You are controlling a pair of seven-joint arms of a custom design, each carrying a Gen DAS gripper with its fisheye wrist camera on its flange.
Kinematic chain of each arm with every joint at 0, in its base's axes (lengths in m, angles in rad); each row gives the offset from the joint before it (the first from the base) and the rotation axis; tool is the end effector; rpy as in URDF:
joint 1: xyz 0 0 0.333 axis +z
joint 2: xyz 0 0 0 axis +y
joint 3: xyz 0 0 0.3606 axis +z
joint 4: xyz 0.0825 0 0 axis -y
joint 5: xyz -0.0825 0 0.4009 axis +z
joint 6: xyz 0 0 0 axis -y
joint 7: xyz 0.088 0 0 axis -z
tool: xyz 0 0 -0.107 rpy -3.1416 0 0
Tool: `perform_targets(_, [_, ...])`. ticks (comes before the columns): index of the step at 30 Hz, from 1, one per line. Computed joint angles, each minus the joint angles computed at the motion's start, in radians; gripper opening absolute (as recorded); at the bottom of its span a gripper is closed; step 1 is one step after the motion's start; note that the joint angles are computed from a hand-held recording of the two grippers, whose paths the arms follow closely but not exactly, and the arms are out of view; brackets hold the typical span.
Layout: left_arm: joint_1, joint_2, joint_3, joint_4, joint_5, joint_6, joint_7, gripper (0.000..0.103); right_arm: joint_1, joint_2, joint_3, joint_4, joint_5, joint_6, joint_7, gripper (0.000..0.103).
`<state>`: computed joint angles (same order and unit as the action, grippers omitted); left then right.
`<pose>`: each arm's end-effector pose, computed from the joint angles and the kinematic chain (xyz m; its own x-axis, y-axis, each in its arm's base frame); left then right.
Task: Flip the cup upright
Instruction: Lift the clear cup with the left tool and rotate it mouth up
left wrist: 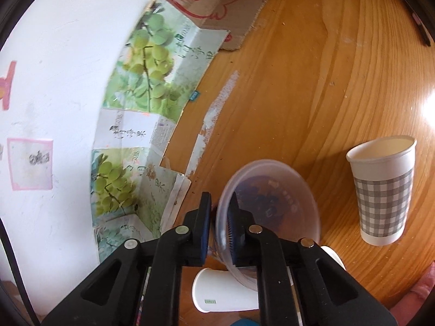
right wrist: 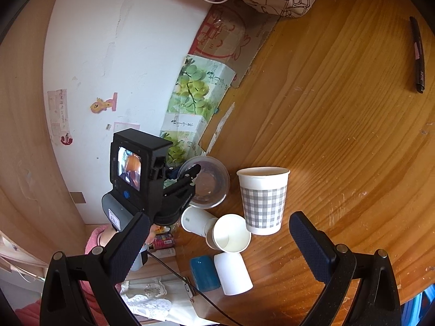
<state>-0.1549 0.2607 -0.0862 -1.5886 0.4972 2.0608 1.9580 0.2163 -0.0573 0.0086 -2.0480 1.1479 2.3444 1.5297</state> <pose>0.6784 -0.1338 0.5493 -0.6451 -0.6045 -0.4674 -0.6901 0.7235 0.0168 0.5668 0.1439 0.5478 -0.2339 -0.5014 -0.8330 -0.9032 0.4291 -0.0047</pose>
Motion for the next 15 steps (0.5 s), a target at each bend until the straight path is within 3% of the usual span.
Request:
perform_targets(9, [0.013,-0.073,-0.011,-0.046,-0.065,0.001,-0.1,0.008,0.009,-0.05,-0.01,-0.018,-0.024,-0.029,-0.024,0.103])
perform_targets(15, [0.031,-0.137,-0.026,-0.053,-0.135,-0.053,-0.156,0.008,0.021,-0.087,-0.021,-0.026,-0.046,-0.059,-0.048,0.103])
